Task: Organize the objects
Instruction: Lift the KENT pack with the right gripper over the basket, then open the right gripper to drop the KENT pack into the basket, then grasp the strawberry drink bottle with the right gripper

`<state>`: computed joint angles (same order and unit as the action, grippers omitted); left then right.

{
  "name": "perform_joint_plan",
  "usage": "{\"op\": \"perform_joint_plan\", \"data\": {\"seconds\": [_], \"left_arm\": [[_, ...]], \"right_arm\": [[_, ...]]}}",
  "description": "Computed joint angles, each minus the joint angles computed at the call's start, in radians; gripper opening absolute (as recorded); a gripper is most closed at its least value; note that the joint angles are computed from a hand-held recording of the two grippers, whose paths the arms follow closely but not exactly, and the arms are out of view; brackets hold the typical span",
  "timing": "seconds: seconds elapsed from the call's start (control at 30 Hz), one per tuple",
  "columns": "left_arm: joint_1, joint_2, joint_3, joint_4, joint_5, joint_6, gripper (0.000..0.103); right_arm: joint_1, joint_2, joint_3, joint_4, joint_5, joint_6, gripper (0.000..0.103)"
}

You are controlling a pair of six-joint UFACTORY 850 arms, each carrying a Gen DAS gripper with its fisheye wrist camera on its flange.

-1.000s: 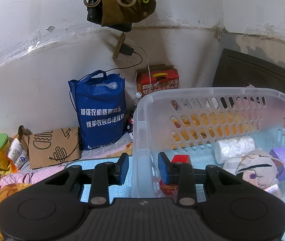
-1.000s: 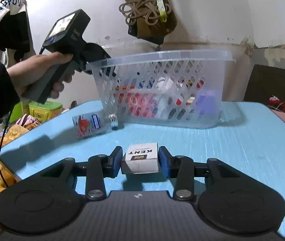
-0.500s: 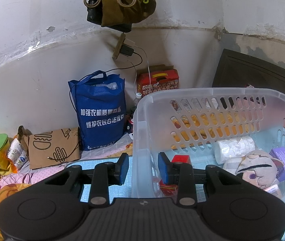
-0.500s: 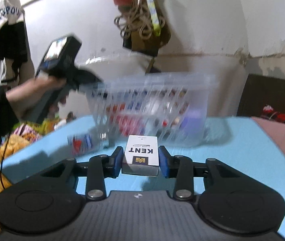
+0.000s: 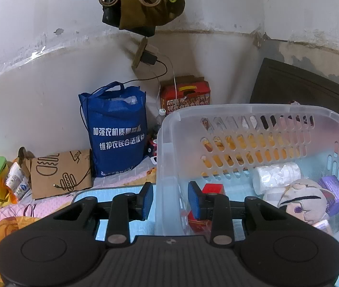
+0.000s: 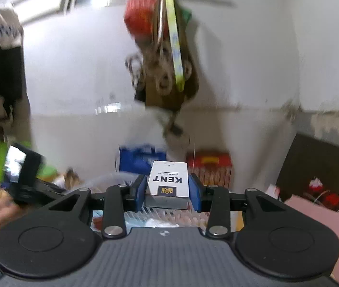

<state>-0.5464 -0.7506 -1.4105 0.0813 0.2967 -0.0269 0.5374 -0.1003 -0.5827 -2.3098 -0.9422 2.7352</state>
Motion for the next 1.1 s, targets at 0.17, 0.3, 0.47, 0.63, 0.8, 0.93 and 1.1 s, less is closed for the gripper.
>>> {"op": "perform_joint_plan", "data": {"seconds": [0.17,0.3,0.47,0.63,0.8,0.93,1.1], "left_arm": [[0.0,-0.002,-0.006,0.0,-0.011,-0.001,0.037],[0.004,-0.002,-0.005,0.052,-0.007,-0.048,0.037],[0.004,-0.003,-0.005,0.058,-0.004,-0.047,0.037],[0.004,-0.003,-0.005,0.064,-0.001,-0.053,0.037],[0.004,-0.001,0.0,0.055,0.003,-0.048,0.037],[0.004,0.0,0.001,0.057,0.004,-0.052,0.037],[0.005,0.001,0.004,0.072,0.008,-0.065,0.038]], "right_arm": [[-0.097,-0.123,-0.15,0.103,0.197,-0.161,0.064],[-0.06,-0.104,-0.092,0.05,0.077,-0.024,0.078],[0.097,-0.089,0.003,0.024,-0.15,0.081,0.103],[0.186,-0.196,-0.019,-0.005,-0.119,0.153,0.103],[0.157,-0.339,-0.142,-0.055,0.098,0.159,0.103],[0.139,-0.394,-0.213,-0.068,0.205,0.127,0.103],[0.128,-0.427,-0.276,-0.061,0.267,0.075,0.103]]}}
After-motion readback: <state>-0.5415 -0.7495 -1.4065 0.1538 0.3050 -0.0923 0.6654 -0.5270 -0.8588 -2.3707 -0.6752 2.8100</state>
